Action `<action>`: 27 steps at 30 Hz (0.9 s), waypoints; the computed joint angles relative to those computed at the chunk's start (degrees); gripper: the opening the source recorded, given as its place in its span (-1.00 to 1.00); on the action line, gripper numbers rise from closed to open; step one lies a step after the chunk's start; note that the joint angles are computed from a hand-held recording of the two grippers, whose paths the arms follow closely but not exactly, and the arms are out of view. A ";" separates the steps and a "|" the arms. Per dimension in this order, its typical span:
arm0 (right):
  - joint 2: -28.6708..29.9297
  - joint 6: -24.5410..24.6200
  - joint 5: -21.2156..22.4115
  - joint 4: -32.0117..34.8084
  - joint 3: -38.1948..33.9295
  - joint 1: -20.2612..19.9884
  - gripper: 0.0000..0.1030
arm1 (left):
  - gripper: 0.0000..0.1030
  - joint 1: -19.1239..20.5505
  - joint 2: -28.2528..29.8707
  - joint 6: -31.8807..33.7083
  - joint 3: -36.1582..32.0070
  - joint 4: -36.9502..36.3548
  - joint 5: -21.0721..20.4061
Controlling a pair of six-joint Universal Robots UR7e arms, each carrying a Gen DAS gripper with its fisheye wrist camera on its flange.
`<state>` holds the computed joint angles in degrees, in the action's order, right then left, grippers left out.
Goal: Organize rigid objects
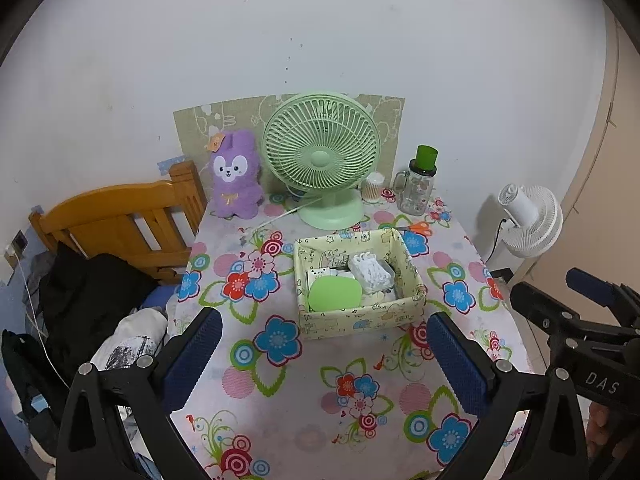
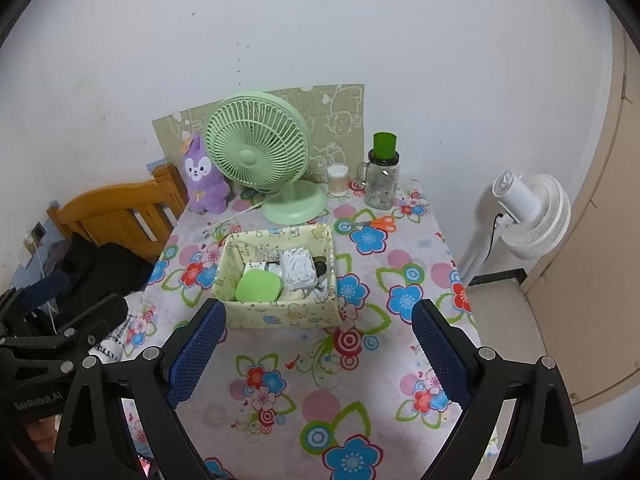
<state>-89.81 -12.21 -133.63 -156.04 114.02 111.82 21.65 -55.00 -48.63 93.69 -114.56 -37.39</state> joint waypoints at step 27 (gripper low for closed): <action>1.14 1.22 0.19 0.72 -0.46 0.79 0.86 | 1.00 -0.40 -0.84 -0.21 -0.16 2.87 0.42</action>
